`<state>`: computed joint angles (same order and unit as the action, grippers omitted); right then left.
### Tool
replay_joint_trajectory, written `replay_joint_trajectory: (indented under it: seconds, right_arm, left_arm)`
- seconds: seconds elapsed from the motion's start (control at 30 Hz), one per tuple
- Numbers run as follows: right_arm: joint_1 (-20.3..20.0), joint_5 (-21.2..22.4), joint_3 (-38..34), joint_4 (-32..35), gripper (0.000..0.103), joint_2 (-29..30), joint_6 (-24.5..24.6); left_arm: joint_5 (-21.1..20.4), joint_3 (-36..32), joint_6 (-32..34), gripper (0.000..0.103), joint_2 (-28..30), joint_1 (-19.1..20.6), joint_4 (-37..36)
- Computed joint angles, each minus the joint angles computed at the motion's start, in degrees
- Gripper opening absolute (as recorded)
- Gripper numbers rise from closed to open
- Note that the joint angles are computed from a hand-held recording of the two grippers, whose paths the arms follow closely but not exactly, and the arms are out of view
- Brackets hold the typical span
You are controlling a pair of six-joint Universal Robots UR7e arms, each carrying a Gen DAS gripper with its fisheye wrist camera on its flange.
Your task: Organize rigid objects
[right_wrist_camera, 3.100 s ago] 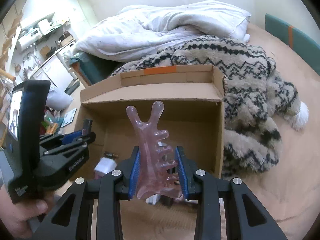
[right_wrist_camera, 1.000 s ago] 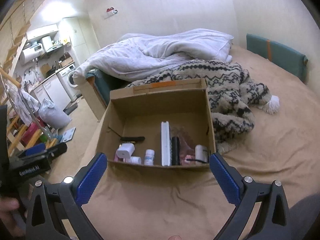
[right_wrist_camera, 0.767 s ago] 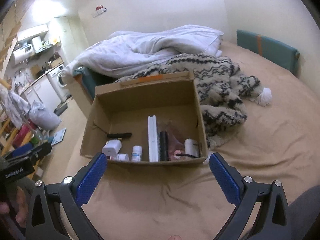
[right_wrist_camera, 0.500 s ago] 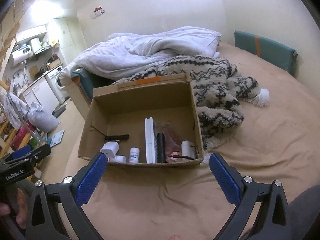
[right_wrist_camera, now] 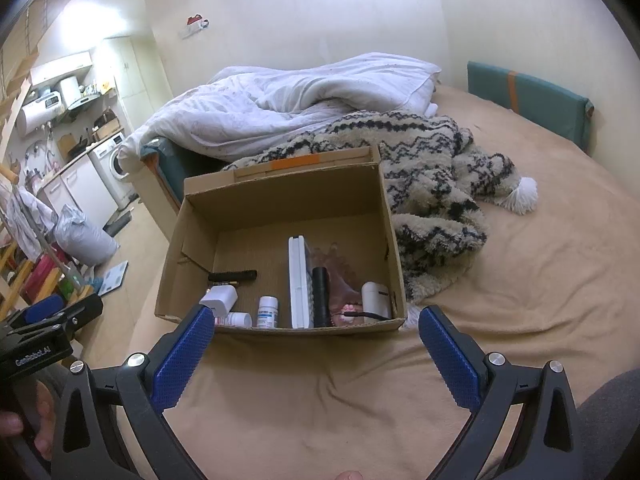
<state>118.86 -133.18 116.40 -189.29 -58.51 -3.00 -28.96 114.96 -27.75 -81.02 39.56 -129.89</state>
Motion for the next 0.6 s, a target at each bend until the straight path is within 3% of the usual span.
replay_joint_trajectory:
  seconds: [0.6]
  right_arm:
    - [0.1,-0.1,-0.1,-0.1,0.103,0.2,-0.1]
  left_arm:
    - [-0.2,0.2,-0.6,0.099,-0.2,0.2,0.5]
